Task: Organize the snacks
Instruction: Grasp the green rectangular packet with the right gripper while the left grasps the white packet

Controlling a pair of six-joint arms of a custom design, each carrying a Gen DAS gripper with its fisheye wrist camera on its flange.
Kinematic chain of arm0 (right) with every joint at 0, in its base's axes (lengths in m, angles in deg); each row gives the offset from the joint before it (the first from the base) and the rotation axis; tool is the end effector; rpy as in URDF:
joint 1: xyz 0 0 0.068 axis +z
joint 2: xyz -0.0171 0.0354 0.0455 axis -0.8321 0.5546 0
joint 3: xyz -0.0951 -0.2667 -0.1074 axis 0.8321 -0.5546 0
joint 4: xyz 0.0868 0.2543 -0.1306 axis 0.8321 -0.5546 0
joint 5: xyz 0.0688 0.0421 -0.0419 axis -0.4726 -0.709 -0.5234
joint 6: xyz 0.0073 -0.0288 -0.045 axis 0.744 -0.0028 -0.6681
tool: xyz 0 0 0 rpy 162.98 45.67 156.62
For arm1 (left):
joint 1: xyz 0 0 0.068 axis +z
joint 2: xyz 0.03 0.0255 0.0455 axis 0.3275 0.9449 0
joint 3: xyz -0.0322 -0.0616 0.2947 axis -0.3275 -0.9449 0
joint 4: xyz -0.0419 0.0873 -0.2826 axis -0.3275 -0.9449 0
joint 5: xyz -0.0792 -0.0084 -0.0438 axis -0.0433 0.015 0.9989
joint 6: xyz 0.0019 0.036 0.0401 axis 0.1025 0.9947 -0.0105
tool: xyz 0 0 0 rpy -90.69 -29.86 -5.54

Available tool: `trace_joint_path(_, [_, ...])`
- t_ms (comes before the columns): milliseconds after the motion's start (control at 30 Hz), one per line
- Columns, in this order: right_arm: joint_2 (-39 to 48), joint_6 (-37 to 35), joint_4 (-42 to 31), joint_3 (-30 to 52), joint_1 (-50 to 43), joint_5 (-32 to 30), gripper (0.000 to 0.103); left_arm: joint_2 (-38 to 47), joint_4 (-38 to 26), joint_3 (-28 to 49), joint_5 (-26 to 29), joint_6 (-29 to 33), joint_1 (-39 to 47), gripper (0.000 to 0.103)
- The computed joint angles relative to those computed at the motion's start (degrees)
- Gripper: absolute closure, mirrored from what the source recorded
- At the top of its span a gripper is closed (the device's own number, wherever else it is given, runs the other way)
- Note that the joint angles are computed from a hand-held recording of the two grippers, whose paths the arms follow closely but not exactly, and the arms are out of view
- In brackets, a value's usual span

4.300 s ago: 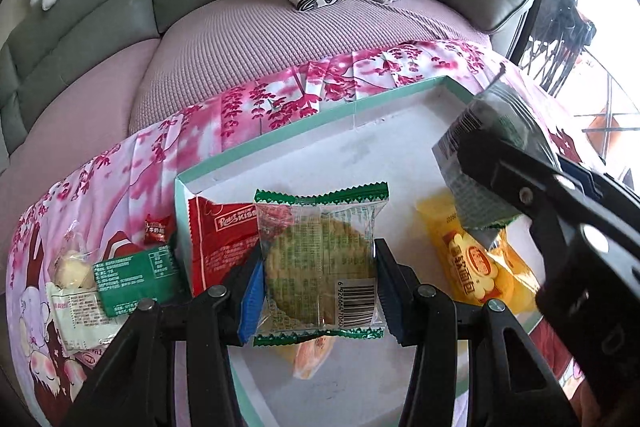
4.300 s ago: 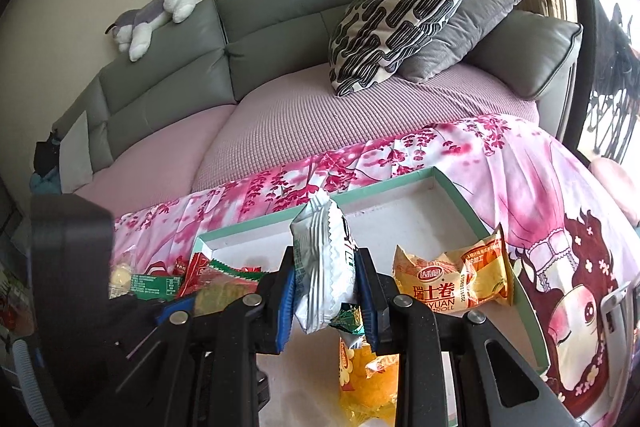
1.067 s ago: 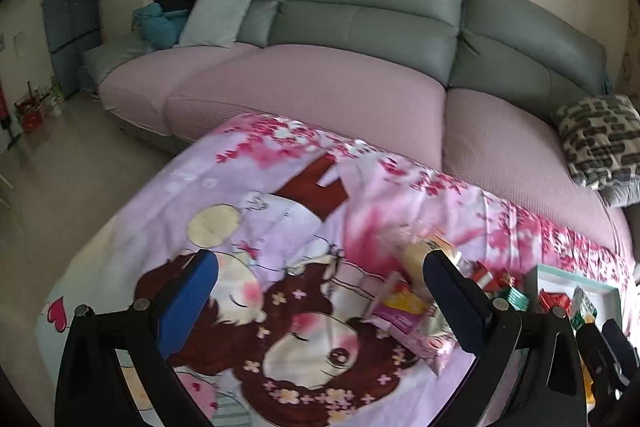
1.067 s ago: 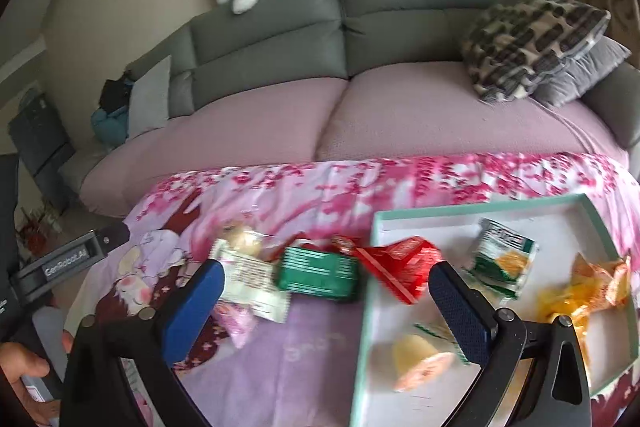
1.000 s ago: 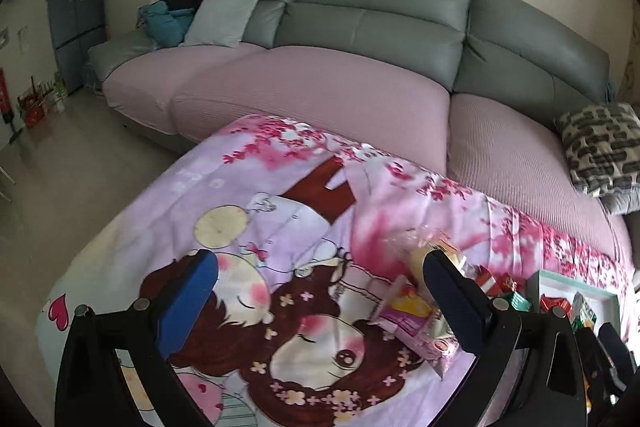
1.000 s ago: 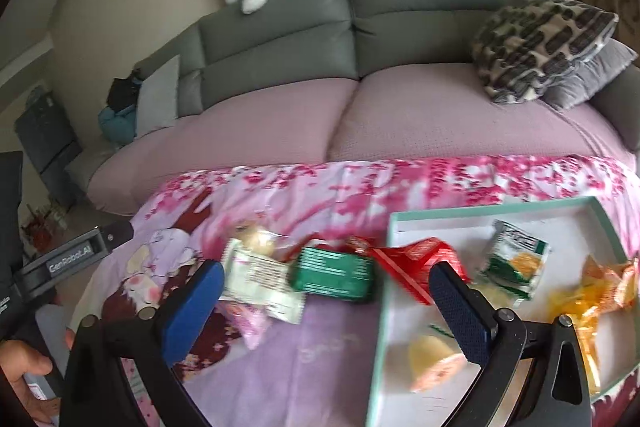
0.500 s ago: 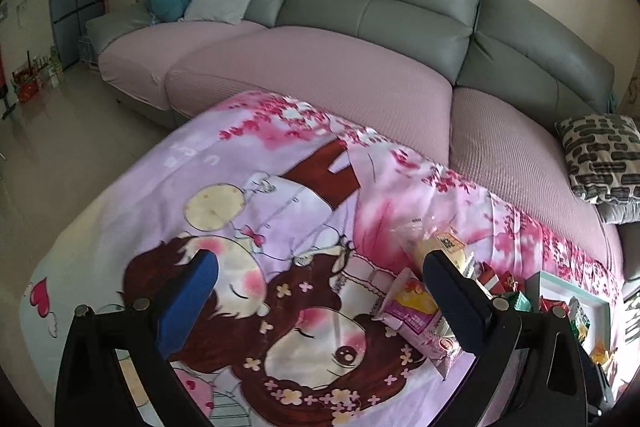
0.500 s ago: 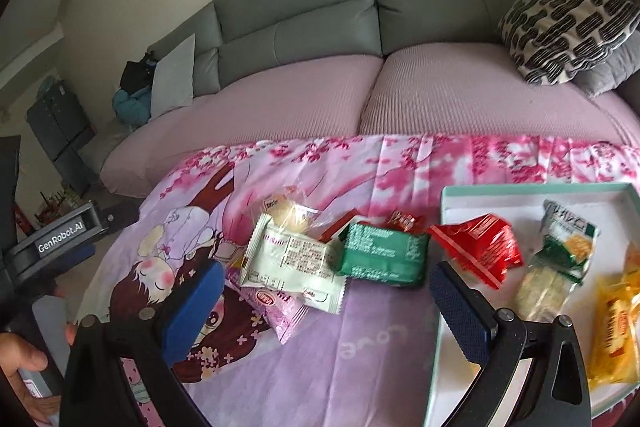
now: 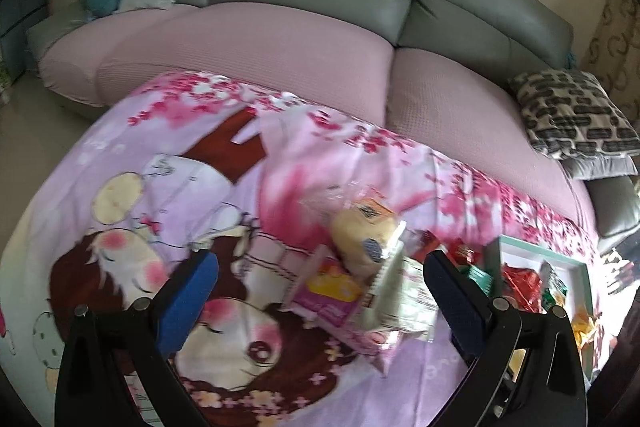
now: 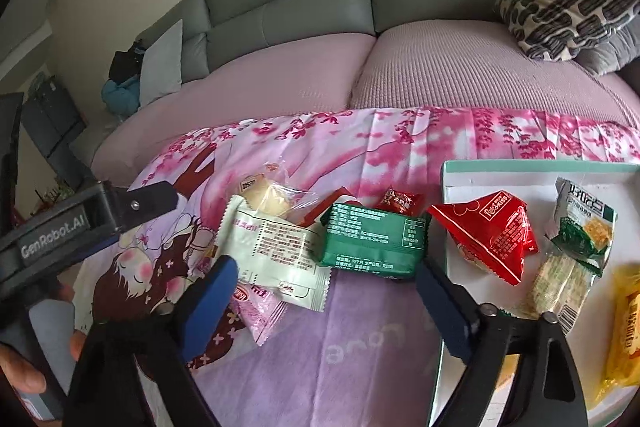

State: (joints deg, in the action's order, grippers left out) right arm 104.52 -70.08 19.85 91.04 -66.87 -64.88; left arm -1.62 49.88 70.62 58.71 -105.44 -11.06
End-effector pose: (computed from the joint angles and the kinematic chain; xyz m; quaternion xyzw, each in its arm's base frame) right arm 0.2703 -0.0342 0.1352 -0.0606 0.9215 0.1606 0.3483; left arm 0.2746 -0.1468 0.1680 -0.1497 0.9318 -0.0549 0.3261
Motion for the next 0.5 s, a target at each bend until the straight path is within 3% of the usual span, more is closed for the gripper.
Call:
trace_joint_path(267, [5.2, 1.6, 2.0, 2.1, 0.0, 0.6, 0.025, 5.4, 2.5, 2.7, 5.2, 1.4, -0.6, 0.001])
trace_joint_path(500, [9.5, 2.9, 3.0, 4.0, -0.6, 0.1, 0.031, 9.3, 3.5, 4.2, 9.8, 1.9, -0.1, 0.021])
